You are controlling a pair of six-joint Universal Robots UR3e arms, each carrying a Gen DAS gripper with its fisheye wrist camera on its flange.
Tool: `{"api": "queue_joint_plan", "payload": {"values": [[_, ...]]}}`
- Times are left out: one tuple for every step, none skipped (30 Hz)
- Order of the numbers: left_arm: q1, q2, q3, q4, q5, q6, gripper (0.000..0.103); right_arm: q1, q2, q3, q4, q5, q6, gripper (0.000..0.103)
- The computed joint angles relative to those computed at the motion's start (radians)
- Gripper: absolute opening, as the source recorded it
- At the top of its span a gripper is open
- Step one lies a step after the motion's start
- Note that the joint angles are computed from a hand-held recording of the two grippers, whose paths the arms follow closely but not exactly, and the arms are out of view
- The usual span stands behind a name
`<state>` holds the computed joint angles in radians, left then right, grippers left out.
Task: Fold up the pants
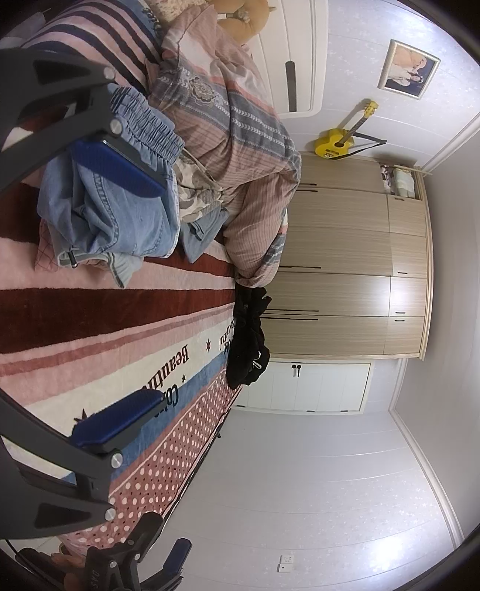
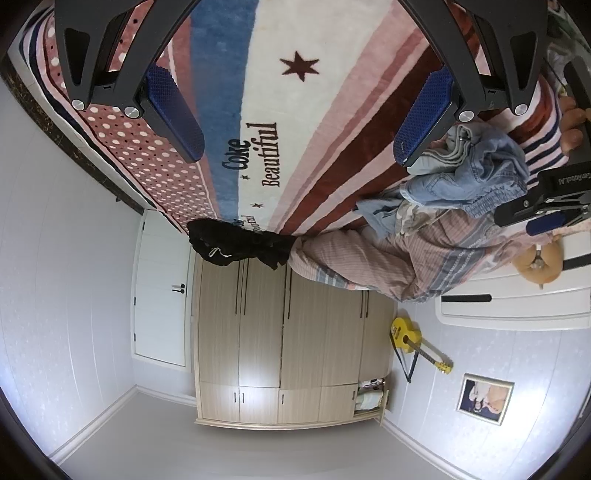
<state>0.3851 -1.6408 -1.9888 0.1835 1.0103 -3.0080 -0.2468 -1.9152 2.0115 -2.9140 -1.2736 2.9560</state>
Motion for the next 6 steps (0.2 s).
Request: {"api": "queue_joint_plan", "payload": {"values": [[0.000, 0.000, 0.000, 0.000, 0.000, 0.000, 0.102, 0.000, 0.000, 0.000, 0.000, 0.000, 0.000, 0.102], [0.001, 0.000, 0.000, 0.001, -0.001, 0.000, 0.102, 0.001, 0.000, 0.000, 0.000, -0.001, 0.001, 0.102], [0.001, 0.000, 0.000, 0.001, -0.003, 0.001, 0.102, 0.001, 0.000, 0.001, -0.002, -0.002, 0.001, 0.102], [-0.004, 0.000, 0.001, 0.000, 0.008, -0.003, 0.102, 0.001, 0.000, 0.000, 0.000, -0.001, 0.001, 0.102], [-0.002, 0.000, 0.000, 0.000, 0.007, -0.005, 0.102, 0.002, 0.001, 0.000, 0.000, -0.002, 0.002, 0.102], [0.000, 0.000, -0.001, 0.000, 0.001, -0.006, 0.102, 0.003, 0.000, 0.000, 0.000, -0.004, 0.002, 0.102]]}}
